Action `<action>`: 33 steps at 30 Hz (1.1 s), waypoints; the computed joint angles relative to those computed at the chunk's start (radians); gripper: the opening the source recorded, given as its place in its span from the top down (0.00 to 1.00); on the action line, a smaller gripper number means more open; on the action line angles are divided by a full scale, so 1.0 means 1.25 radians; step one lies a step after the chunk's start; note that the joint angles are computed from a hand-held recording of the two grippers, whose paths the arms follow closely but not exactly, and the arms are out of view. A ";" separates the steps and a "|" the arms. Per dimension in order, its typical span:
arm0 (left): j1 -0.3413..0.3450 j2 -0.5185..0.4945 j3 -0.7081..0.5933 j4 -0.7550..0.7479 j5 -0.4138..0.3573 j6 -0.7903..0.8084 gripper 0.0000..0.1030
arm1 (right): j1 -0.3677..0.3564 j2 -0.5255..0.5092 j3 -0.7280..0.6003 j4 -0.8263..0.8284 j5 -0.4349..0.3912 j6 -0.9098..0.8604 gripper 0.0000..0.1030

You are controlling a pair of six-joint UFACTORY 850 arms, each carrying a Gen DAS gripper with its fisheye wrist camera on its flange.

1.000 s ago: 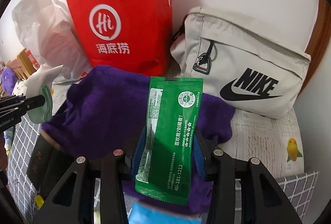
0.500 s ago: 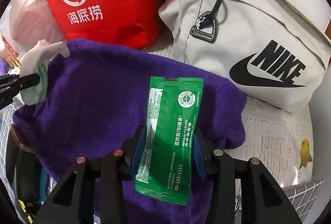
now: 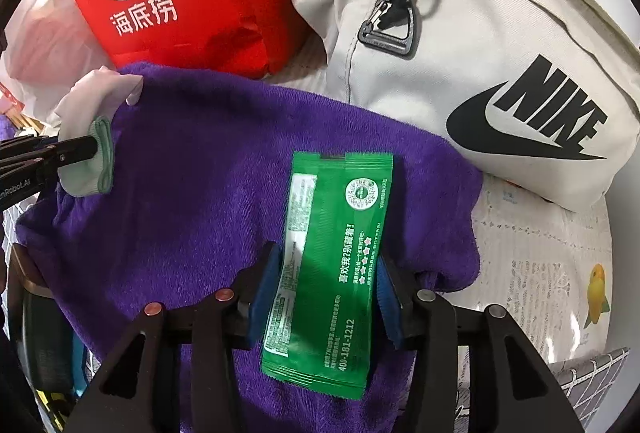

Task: Organize soft objects
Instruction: 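Carry both onto the purple towel and open both tools to release them, then withdraw both open tools from the purple towel back toward the remaining items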

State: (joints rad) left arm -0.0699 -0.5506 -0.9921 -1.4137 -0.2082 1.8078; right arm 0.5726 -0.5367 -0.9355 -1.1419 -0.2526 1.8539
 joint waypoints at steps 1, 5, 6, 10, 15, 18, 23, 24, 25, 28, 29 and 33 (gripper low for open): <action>-0.002 0.000 0.000 0.014 0.003 -0.013 0.79 | 0.000 0.001 0.001 0.003 -0.002 -0.003 0.47; -0.010 0.010 0.011 -0.029 0.035 0.030 0.49 | 0.009 0.007 0.003 -0.059 -0.014 0.058 0.31; -0.009 0.015 0.017 -0.057 0.035 0.059 0.49 | 0.011 0.010 0.006 -0.075 -0.016 0.078 0.30; 0.000 0.048 0.047 -0.079 0.030 0.080 0.49 | 0.024 0.039 0.025 -0.076 -0.037 0.115 0.30; 0.019 0.115 0.107 -0.147 0.026 0.153 0.49 | 0.071 0.116 0.051 0.021 -0.129 0.062 0.30; 0.039 0.167 0.150 -0.150 0.007 0.166 0.49 | 0.116 0.174 0.068 0.082 -0.192 0.034 0.30; 0.085 0.261 0.235 -0.144 -0.032 0.179 0.49 | 0.238 0.290 0.088 0.166 -0.309 0.039 0.30; 0.095 0.272 0.245 -0.137 -0.039 0.178 0.49 | 0.258 0.306 0.089 0.174 -0.329 0.045 0.30; 0.107 0.291 0.264 -0.131 -0.049 0.182 0.49 | 0.282 0.325 0.090 0.180 -0.355 0.052 0.29; 0.142 0.348 0.318 -0.129 -0.071 0.213 0.48 | 0.361 0.349 0.081 0.173 -0.426 0.096 0.26; 0.155 0.365 0.333 -0.119 -0.079 0.212 0.48 | 0.388 0.352 0.075 0.171 -0.450 0.114 0.25; 0.196 0.411 0.379 -0.090 -0.089 0.206 0.48 | 0.470 0.352 0.044 0.168 -0.500 0.138 0.24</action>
State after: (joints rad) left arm 0.1756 -0.0364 -0.5182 -1.5258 -0.3196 2.0655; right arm 1.1607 -0.0967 -0.8800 -0.9315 -0.8772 2.0266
